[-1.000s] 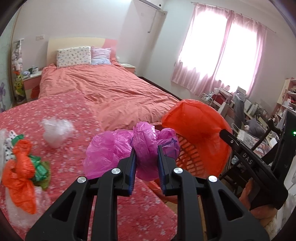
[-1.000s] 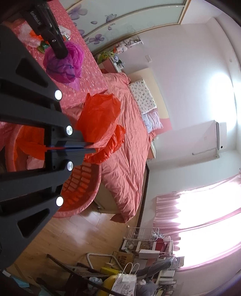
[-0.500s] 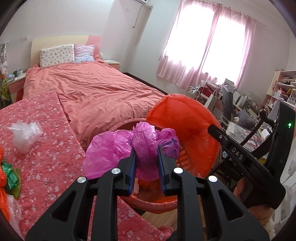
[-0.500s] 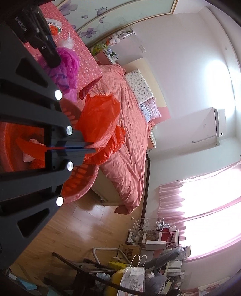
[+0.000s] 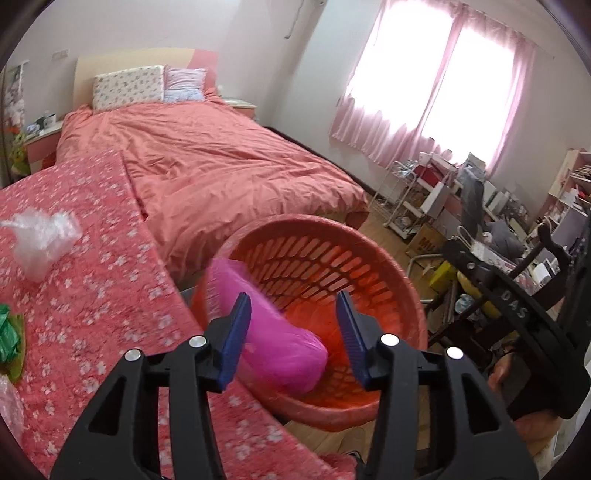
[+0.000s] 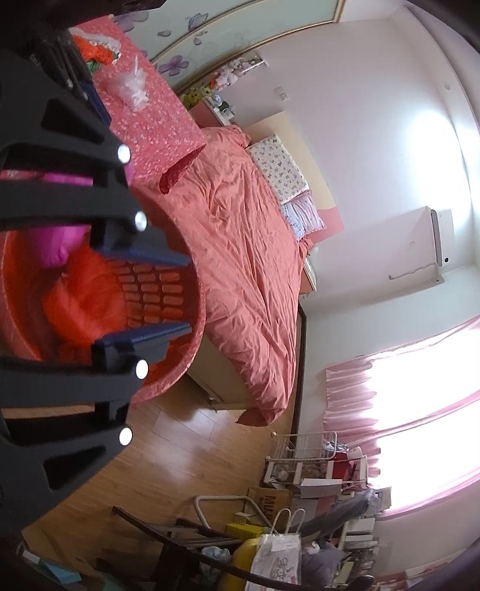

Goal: Collect trash
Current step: 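Carry the orange and magenta bags into the orange basket and release them, then grasp the clear plastic bag with the right tool while the left tool grasps bubble wrap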

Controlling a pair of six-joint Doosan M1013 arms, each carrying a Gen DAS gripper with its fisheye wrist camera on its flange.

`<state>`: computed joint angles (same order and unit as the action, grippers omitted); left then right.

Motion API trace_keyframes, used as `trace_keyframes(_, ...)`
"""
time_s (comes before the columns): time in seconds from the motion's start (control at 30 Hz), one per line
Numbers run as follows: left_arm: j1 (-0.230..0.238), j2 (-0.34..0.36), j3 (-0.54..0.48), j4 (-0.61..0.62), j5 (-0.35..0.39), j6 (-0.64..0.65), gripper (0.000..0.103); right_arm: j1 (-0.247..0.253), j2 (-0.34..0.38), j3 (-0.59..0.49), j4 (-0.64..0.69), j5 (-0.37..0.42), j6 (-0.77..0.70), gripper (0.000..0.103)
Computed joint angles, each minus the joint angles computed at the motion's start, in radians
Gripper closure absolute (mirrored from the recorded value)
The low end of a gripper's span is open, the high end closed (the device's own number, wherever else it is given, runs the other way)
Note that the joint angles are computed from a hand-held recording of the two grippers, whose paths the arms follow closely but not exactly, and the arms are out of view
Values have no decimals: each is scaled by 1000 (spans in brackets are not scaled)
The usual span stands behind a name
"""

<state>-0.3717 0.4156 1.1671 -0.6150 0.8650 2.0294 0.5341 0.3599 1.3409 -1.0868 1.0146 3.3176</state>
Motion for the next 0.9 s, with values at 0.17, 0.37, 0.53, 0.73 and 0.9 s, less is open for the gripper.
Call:
trace_keyframes(0.17, 11, -27, 32, 78, -44, -47, 44, 17, 12, -13, -8, 45, -46, 52)
trace_keyframes(0.37, 41, -51, 52, 137, -73, -85, 43, 30, 26, -33, 13, 37, -98, 50)
trace_keyframes(0.53, 76, -77, 74, 171, -111, -127, 43, 47, 50, -75, 41, 16, -154, 50)
trace_keyframes(0.73, 120, -98, 91, 235, -140, -199, 43, 70, 90, -145, 73, -18, -244, 50)
trace_keyframes(0.9, 174, -112, 105, 292, -173, -252, 43, 83, 138, -228, 136, -67, -346, 50)
